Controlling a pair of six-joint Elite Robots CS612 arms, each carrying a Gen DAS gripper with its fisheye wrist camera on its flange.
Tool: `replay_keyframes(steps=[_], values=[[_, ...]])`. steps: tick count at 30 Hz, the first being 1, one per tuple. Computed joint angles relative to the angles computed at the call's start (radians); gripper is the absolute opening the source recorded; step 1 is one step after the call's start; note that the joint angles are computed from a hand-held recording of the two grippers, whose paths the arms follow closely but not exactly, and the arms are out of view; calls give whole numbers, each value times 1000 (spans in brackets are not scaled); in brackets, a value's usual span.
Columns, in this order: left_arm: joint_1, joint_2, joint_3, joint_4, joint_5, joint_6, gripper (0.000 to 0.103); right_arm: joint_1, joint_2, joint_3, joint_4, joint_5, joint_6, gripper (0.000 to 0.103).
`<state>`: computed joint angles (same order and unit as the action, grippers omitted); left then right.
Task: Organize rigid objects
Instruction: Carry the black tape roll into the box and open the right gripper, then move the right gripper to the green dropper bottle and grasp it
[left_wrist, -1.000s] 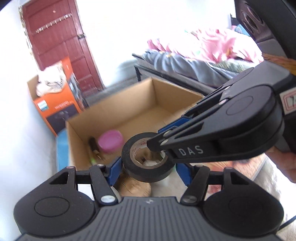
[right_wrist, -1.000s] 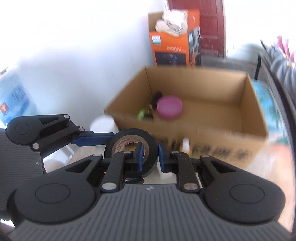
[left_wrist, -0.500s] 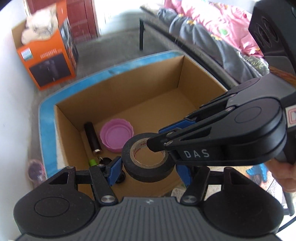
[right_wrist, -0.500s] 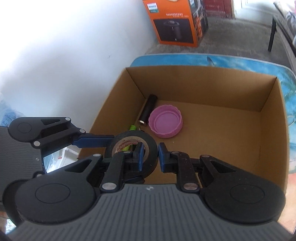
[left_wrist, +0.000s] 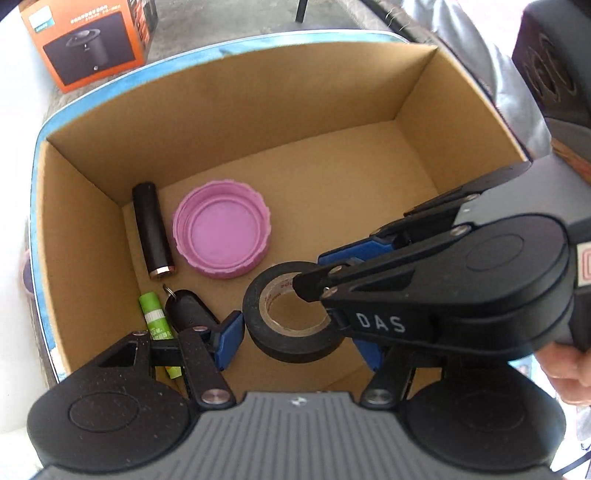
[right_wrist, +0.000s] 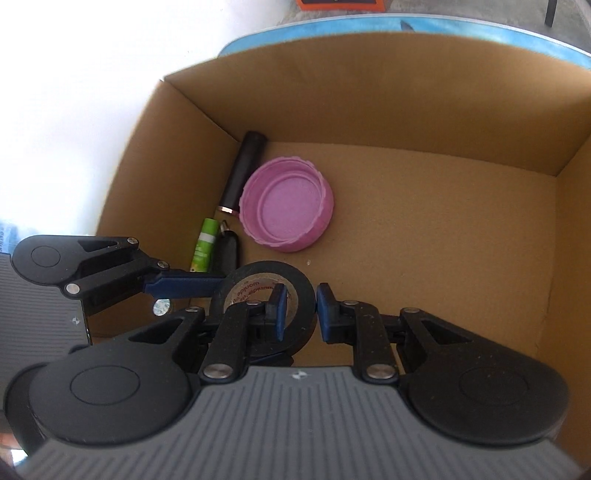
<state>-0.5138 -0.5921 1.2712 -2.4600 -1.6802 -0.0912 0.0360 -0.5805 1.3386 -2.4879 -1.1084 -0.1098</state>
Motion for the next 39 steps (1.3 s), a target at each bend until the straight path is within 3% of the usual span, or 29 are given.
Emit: replay_keyframes(steps=[5,15,20,27,33,36,39], values=[[-6,7,-11,25,28,-8,65,6,21,-31,27,-7,-3,18],[-6,15,-17,16,47,-23,67,-3,11,-17,14,11,11,19],[-7,-3,12,-33,51,-37,68,-19,-11,34,-75,54,42,20],[-21,-98,158,-237,80,-27,69,-72,-125,249,-421,143,131,21],[-42,-209,339,-478,99,18,74,-120,-248,507,-862,130,183,24],[-57,-253,437,-620,104,36,76,-145,-279,615,-1057,133,234,28],[-86,-273,529,-762,150,68,79,-156,-290,693,-1177,115,273,35]])
